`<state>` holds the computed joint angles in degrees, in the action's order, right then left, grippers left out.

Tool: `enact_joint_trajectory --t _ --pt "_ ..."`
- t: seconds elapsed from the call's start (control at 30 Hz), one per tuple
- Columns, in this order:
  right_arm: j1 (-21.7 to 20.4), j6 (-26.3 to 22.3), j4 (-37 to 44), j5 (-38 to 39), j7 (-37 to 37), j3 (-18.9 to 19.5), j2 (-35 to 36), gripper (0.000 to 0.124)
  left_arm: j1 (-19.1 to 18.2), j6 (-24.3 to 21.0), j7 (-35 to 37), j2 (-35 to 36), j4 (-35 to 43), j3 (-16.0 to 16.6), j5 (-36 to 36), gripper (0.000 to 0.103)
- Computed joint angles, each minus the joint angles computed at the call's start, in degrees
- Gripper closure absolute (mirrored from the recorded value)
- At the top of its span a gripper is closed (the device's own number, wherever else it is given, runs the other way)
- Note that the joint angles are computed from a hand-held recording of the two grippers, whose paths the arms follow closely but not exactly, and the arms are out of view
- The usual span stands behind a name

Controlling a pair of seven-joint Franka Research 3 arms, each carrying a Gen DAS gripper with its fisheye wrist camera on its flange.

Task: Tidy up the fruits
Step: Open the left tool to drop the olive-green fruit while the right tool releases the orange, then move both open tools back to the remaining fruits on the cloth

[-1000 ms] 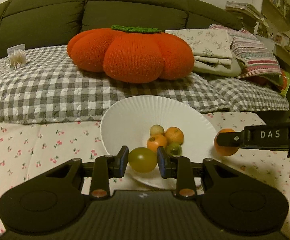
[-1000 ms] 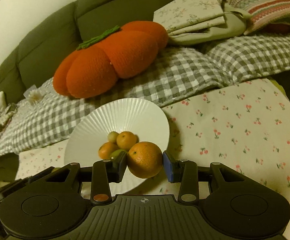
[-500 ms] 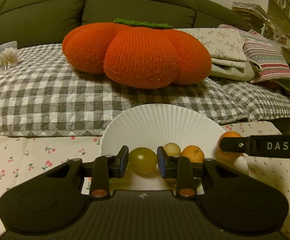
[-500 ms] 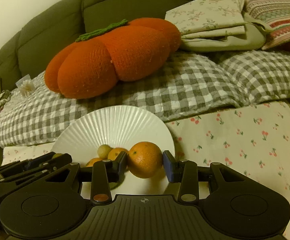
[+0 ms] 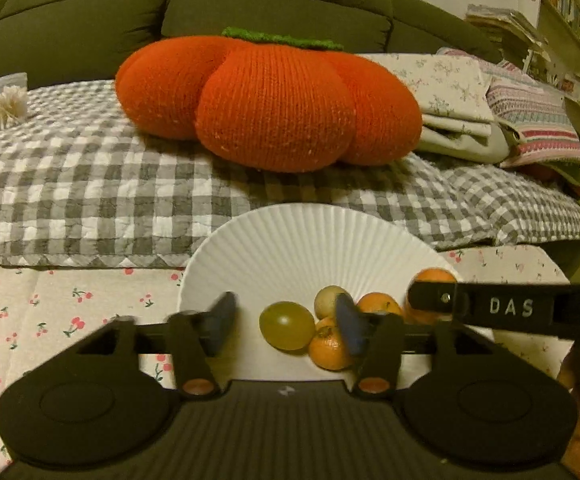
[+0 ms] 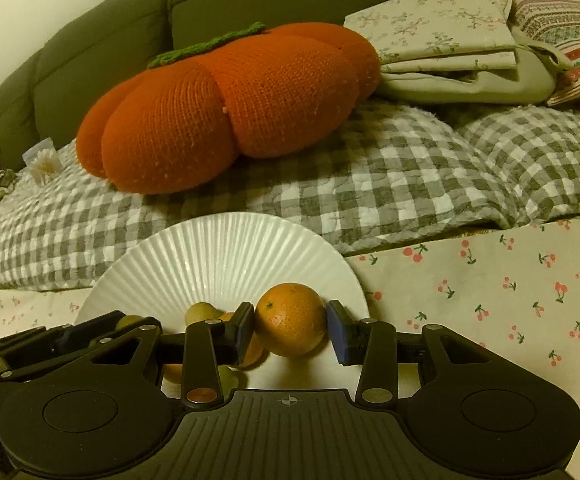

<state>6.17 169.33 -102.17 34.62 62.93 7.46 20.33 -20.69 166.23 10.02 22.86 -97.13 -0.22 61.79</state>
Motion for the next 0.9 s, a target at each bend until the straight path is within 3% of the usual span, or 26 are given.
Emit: enact_joint_trajectory --t 0.07,0.13,0.2,0.57,0.9 --pt "0.3 -0.1 -0.7 -0.2 0.9 -0.5 -0.6 0.084 0.0 0.3 -0.3 -0.9 -0.7 0.0 0.5 0.044" --pt "0.1 0.7 -2.1 0.8 1.0 -0.1 -1.9 0.067 0.0 -0.1 -0.9 -2.0 -1.5 -0.1 0.5 0.043" --pt "-0.3 2.0 -3.7 2.1 0.2 0.4 -3.3 0.064 0.3 -0.3 -1.7 -3.5 -2.8 -0.5 0.4 0.043" --pt "1.5 -2.0 -10.8 5.8 2.5 -1.7 -12.5 0.064 2.6 -7.7 -3.8 -13.6 -11.3 -6.1 -0.3 0.035" --pt "5.6 -4.0 -21.0 8.3 1.5 -4.6 -22.8 0.060 4.9 -11.0 -3.7 -21.0 -18.6 -11.0 -2.8 0.022"
